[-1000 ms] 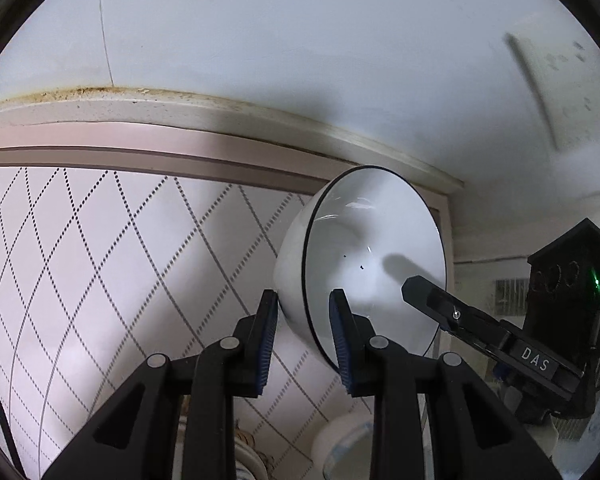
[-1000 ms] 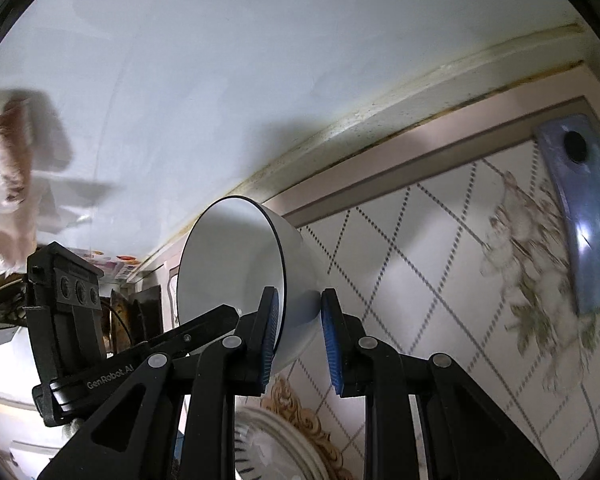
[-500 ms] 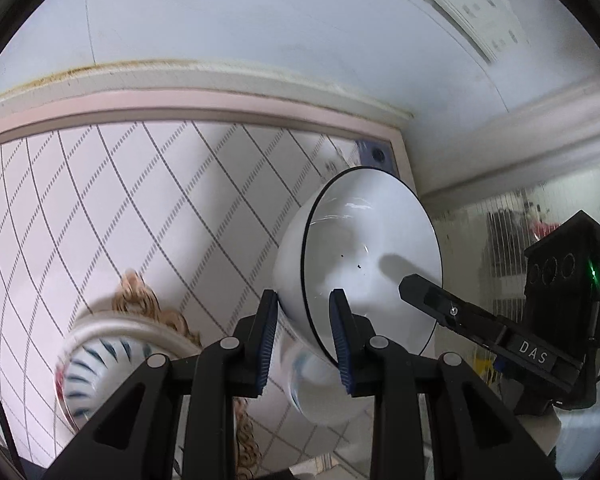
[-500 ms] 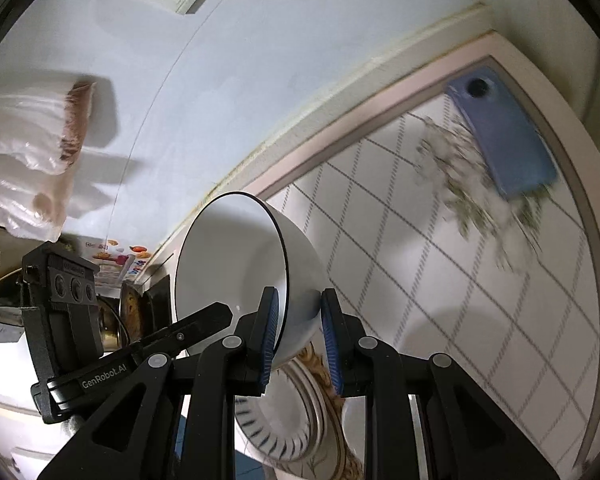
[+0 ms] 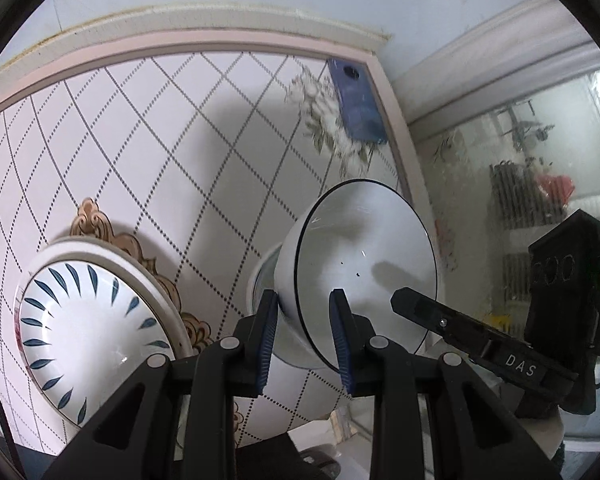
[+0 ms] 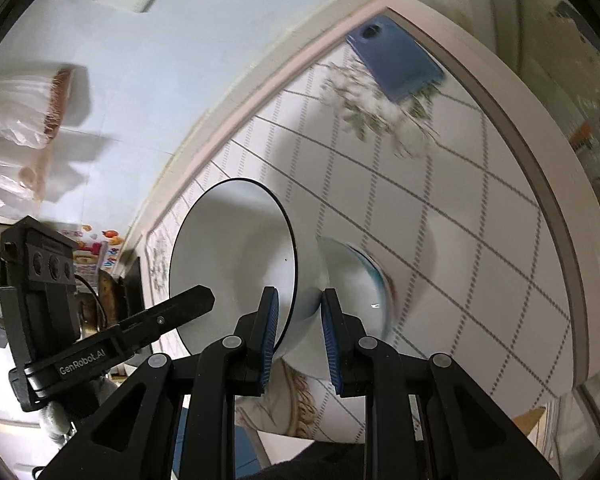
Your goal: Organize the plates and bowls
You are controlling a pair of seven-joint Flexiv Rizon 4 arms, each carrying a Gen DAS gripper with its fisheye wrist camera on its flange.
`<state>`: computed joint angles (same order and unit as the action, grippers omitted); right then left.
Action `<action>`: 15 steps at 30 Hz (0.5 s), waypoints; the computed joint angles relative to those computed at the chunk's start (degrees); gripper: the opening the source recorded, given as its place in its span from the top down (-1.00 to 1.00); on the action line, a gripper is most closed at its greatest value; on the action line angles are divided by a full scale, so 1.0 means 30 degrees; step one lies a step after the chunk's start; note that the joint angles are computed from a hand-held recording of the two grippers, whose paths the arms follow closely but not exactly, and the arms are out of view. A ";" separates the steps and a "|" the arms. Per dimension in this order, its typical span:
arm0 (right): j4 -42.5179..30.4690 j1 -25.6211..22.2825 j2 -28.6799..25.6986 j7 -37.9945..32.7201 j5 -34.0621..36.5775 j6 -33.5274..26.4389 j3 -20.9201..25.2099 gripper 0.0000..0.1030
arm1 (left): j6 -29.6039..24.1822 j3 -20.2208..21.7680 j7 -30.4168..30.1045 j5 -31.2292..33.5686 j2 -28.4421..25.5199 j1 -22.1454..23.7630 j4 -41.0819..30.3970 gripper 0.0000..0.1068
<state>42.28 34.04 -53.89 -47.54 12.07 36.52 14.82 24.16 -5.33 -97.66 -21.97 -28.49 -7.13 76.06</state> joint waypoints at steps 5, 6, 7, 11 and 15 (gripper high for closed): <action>0.1453 -0.0108 0.0478 0.0090 0.0060 0.0279 0.0047 0.54 | -0.0614 0.0149 -0.0065 0.0943 -0.0283 -0.0368 -0.0249 0.55; 0.1510 -0.0115 0.0470 0.0081 0.0024 0.0226 0.0067 0.54 | -0.0734 0.0177 -0.0054 0.1129 -0.0330 -0.0429 -0.0331 0.55; 0.1597 -0.0113 0.0474 0.0056 -0.0013 0.0182 0.0082 0.54 | -0.0835 0.0204 -0.0081 0.1289 -0.0399 -0.0489 -0.0417 0.55; 0.1268 0.0051 0.0289 -0.0104 -0.0518 -0.0647 -0.0042 0.54 | -0.1315 0.0303 -0.0158 0.1872 -0.0699 -0.0694 -0.0744 0.55; 0.0134 0.0391 -0.0210 -0.0284 -0.1168 -0.2182 -0.0308 0.54 | -0.1419 0.0403 -0.0159 0.2301 -0.0770 -0.0827 -0.0744 0.55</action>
<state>42.68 35.21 -54.52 -48.39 8.56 29.97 13.90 19.90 -4.12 -98.14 -15.07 -30.80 -9.61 73.82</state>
